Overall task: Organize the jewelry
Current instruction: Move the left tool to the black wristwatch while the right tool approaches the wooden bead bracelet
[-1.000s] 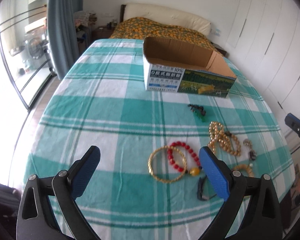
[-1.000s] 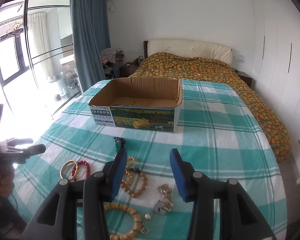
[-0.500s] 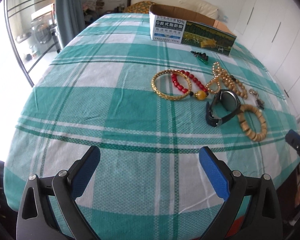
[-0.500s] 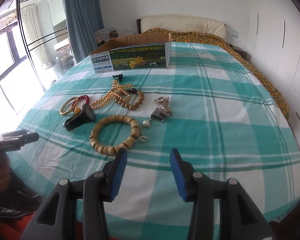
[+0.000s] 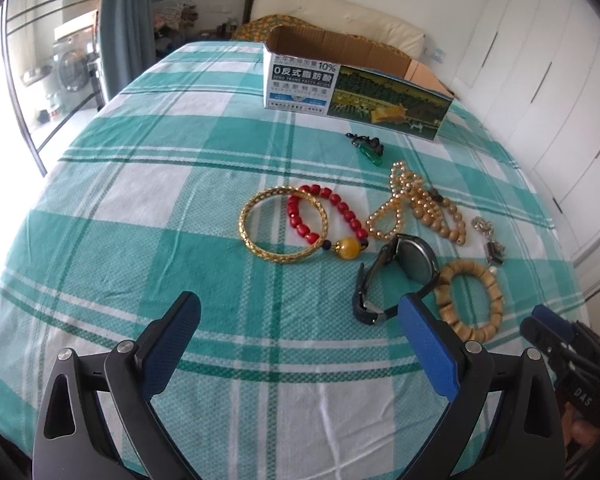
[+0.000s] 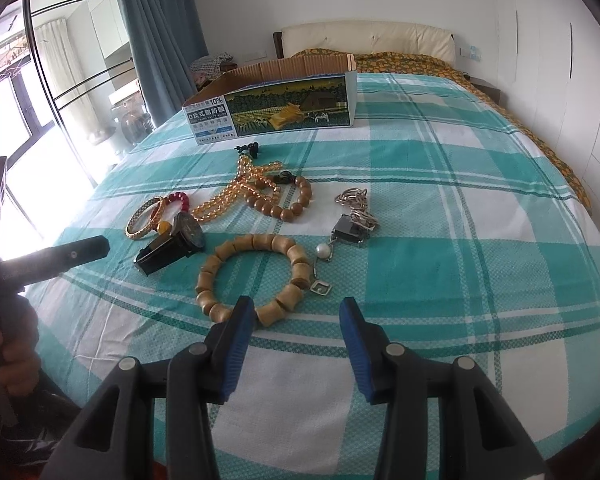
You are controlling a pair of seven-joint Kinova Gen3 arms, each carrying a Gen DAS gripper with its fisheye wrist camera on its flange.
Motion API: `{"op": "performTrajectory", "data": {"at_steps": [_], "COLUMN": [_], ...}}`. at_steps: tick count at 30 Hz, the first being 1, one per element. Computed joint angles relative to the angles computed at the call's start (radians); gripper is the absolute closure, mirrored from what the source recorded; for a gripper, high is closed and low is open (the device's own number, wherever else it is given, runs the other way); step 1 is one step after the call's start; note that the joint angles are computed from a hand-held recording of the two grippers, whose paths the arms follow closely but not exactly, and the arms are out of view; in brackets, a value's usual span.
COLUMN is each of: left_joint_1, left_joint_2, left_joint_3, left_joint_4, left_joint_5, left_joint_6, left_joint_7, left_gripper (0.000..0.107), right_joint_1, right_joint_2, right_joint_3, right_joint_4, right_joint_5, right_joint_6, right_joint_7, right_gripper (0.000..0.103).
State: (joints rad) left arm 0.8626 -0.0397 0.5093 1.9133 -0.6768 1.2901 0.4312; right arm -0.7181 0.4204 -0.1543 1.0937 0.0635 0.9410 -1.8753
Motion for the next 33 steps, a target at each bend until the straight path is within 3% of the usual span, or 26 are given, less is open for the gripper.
{"op": "performTrajectory", "data": {"at_steps": [6, 14, 19, 26, 33], "left_joint_1": [-0.003, 0.064, 0.1, 0.11, 0.077], "left_joint_2": [0.061, 0.124, 0.125, 0.109, 0.089], "left_joint_3": [-0.039, -0.083, -0.085, -0.079, -0.086], "left_joint_4": [-0.022, -0.058, -0.07, -0.057, -0.04], "left_joint_5": [0.007, 0.014, 0.032, 0.047, 0.052], "left_joint_6": [0.017, 0.066, 0.105, 0.093, 0.051], "left_joint_7": [-0.017, -0.051, -0.067, -0.063, -0.074], "left_gripper": [0.008, 0.008, 0.008, 0.008, 0.01], "right_joint_1": [-0.024, -0.097, -0.109, -0.091, -0.069], "right_joint_2": [0.022, 0.102, 0.077, 0.051, 0.06], "right_joint_3": [0.015, 0.054, 0.061, 0.059, 0.031], "right_joint_4": [-0.025, -0.132, -0.097, -0.07, -0.073], "right_joint_5": [0.017, 0.113, 0.142, 0.152, 0.115], "right_joint_6": [0.02, 0.097, 0.104, 0.131, 0.108], "right_joint_7": [-0.051, -0.076, -0.082, -0.123, -0.085], "right_gripper": [0.058, 0.058, 0.058, 0.058, 0.058]}}
